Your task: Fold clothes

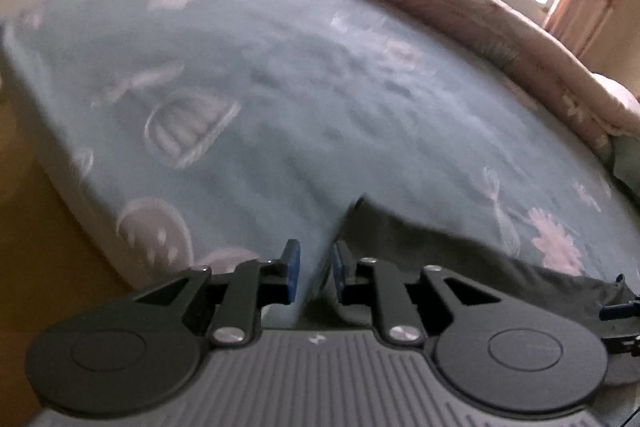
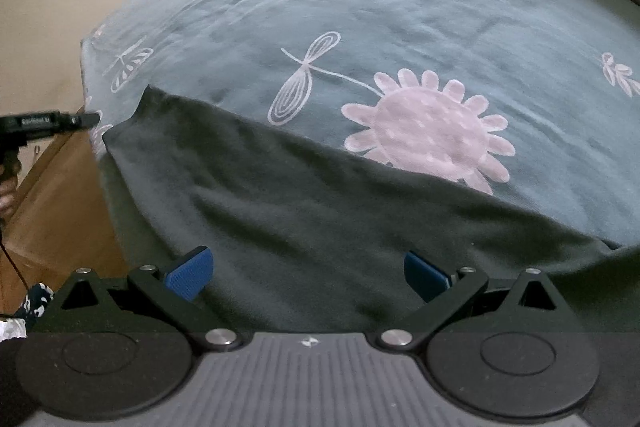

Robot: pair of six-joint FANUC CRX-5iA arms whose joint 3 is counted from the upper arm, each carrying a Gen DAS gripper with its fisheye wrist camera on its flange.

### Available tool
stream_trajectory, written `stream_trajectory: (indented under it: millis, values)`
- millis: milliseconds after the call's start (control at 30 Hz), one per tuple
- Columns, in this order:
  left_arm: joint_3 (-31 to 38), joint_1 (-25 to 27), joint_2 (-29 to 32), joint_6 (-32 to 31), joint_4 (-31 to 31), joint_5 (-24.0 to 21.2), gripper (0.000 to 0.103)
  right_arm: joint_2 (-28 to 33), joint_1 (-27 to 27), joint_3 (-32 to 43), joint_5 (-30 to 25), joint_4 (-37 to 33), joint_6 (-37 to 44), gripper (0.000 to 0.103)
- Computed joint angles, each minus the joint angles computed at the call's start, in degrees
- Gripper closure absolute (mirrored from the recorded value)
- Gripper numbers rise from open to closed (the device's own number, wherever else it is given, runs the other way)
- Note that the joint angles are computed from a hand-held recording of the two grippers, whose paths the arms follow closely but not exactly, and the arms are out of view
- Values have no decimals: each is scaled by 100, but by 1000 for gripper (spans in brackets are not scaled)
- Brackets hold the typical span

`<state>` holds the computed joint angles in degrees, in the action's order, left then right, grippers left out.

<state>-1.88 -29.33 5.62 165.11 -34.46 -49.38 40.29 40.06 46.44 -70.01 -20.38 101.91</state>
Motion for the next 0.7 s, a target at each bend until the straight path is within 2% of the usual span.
stream_trajectory:
  millis: [67,100,167,267,300,500,700]
  values:
    - [-21,135,50,-468,264,548,72,37,7,45,-45,-21,-13,0]
    - [-30,214,100,-763,452,832,70,60,16,68,-69,-14,-35,0]
    - [-7,395,337,-1608,1044,1369,69,110,55,104,-111,63,-105,0]
    - [225,497,788,-2575,1645,1593,69,164,114,115,-145,217,-299,0]
    - [294,524,916,-2848,1821,1633,69,173,126,107,-148,257,-365,0]
    - [399,643,1195,-3276,2203,1521,67,111,143,-41,-23,334,-653,0]
    - [551,594,992,-2849,1770,888,69,118,114,-60,16,279,-747,0]
